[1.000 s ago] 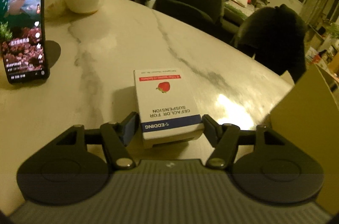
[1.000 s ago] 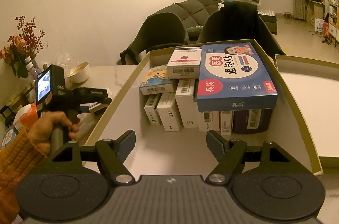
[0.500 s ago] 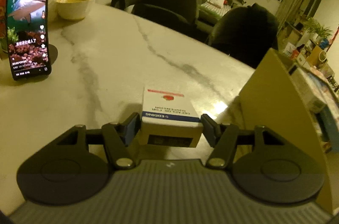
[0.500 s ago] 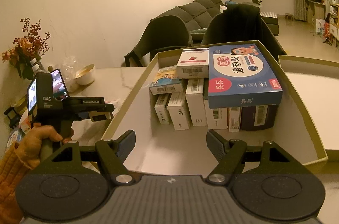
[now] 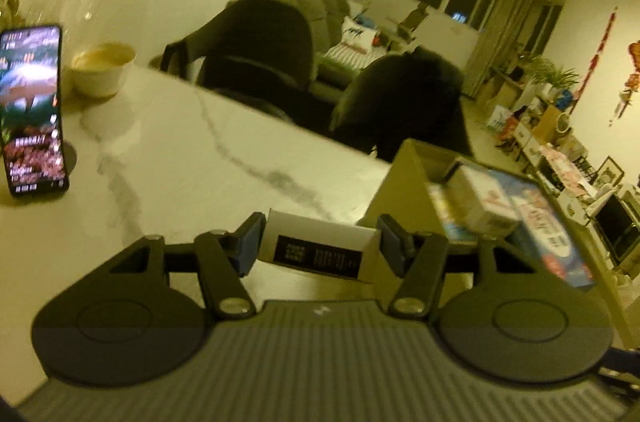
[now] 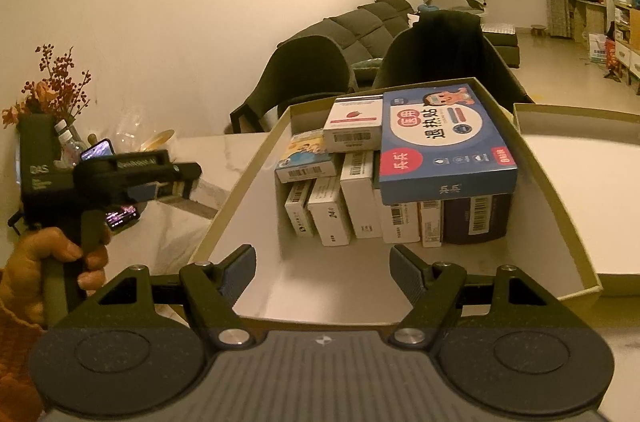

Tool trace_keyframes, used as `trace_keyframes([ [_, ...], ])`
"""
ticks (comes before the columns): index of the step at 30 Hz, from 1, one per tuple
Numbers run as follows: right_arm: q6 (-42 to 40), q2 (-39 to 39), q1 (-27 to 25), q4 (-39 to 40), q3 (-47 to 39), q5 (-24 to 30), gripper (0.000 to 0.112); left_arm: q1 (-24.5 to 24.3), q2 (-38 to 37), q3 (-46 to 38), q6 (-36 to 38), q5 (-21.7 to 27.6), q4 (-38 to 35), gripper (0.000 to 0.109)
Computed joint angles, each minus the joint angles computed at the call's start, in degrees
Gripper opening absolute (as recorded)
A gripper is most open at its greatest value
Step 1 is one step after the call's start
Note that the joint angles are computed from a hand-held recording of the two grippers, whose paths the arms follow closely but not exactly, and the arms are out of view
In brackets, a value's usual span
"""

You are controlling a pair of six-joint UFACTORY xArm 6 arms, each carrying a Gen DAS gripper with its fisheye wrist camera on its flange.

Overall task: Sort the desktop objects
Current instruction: 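Lift and carry the Cefaclor box with the left gripper to the storage box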

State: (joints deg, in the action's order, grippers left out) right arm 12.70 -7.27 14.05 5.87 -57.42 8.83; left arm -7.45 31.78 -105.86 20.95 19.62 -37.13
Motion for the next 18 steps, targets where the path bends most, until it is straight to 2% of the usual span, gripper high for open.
trace_keyframes([
  [11, -1.2, -1.2, -0.7, 2.5, 1.2, -0.5, 0.077, -2.0, -4.8, 2.7, 16.0, -0.4, -16.2, 0.059],
  [18, -1.7, -1.3, -0.7, 3.3, 1.1, -0.5, 0.077, -4.6, -0.6, -3.0, 15.5, -3.1, -15.2, 0.059],
])
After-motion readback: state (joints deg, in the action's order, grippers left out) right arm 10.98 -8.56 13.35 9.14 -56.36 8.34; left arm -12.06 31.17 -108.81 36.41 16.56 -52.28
